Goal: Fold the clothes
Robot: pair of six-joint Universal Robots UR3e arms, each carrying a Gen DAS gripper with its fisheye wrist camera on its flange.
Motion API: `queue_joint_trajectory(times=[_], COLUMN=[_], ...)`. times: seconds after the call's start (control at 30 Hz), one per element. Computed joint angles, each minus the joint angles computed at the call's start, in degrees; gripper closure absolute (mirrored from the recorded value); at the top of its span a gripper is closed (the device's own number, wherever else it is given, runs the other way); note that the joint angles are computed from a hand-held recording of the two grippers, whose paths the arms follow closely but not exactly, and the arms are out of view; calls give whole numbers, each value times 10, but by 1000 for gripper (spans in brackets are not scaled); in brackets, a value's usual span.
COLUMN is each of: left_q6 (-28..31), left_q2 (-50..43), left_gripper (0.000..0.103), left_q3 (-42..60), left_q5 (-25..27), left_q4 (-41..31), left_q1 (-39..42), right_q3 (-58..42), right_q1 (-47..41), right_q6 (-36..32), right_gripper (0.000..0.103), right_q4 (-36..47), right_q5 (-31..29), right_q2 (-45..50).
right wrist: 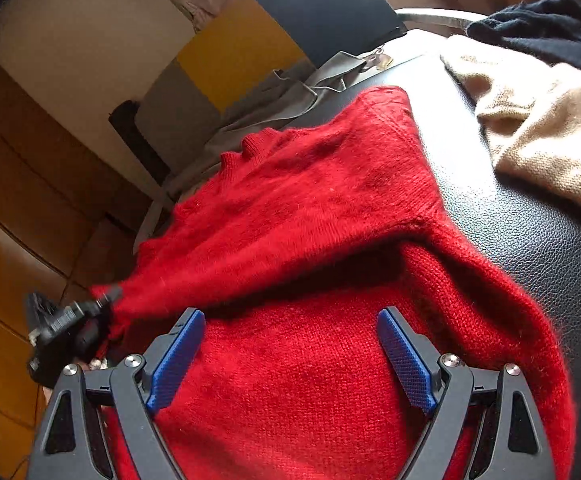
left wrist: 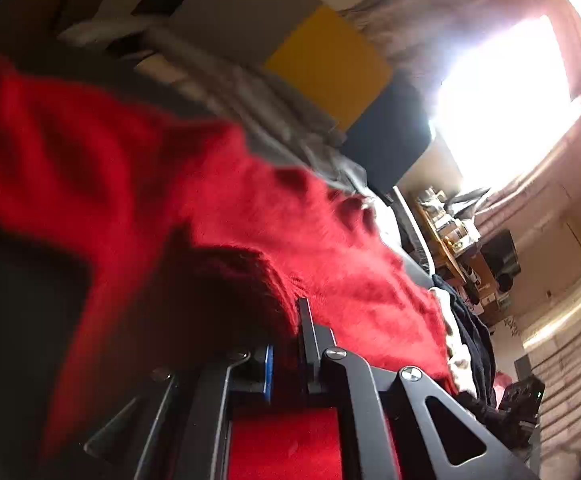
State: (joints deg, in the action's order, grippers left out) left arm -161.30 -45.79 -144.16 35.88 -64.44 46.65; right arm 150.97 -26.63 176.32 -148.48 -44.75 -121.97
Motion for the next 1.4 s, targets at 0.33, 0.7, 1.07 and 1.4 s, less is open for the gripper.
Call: queue_joint_trajectory(times=[0.33, 0.7, 1.07, 1.4], left_q6=[420, 82, 226, 126], left_q2=[11, -227, -342, -269], left_gripper=[68, 55, 55, 92], left_q3=[94, 149, 287, 249], left_q5=[-50, 33, 190, 127], left_q4=[-617, 83, 99, 157], left_q1=[253, -39, -206, -162], right_q3=[-10, -71, -291, -414], right_q1=[42, -2, -7, 67], right_q6=[-33, -63, 5, 35], right_gripper=[3, 0, 6, 90], right_q4=[-74, 69, -47, -54], right_q5=[-27, 8, -74, -156], right_q2=[58, 11, 308, 419])
